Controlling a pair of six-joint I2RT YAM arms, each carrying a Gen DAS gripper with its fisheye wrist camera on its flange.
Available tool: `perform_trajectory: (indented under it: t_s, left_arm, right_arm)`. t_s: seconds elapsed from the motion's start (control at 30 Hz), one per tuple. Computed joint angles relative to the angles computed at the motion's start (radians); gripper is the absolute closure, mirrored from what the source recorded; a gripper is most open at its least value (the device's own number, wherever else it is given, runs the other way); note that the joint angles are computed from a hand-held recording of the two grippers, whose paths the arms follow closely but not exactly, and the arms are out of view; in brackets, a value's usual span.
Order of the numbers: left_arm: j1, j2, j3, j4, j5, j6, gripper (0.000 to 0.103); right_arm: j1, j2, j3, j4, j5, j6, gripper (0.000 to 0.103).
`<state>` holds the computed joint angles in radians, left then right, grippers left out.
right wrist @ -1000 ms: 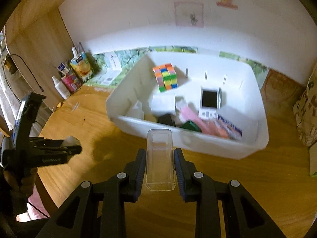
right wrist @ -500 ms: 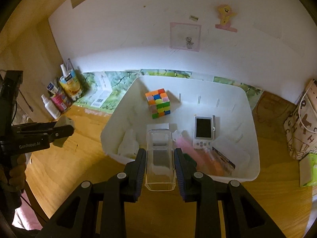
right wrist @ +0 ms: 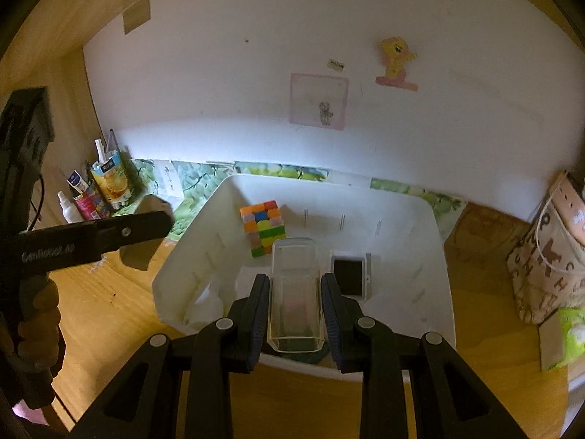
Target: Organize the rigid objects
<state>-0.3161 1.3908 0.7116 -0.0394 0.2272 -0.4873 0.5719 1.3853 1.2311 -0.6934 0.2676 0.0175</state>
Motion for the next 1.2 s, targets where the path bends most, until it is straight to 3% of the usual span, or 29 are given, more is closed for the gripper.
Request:
perform_trajectory:
  t_s: [0.2,0.5,0.63,0.93,1.2]
  left_arm:
    - [-0.020,0.116,0.032,0.070,0.010,-0.062,0.044]
    - [-0.027,0.173,0.063,0.063,-0.004,-0.084,0.044]
    - [-0.026,0.173,0.068,0.054,-0.009,-0.079,0.019]
    - [-0.002,0.093,0.038,-0.006,-0.032,-0.079,0.018]
    - [0.003,-0.143,-0.076,-0.104,-0.059,-0.065,0.017]
  right_arm:
    - [-0.034,0.023,-0.045,0.095,-0.034,-0.037,0.074]
    - [-0.054,0.044,-0.059,0.104,-0.044,-0.049,0.073]
    - [-0.050,0.035,-0.061,0.107,-0.041,-0.042,0.049]
    - [0.005,-0.002,-0.041,0.067,0.018,-0.028,0.038]
    - [0.146,-0.112,-0.071,-0.010,0.162,0.082,0.025]
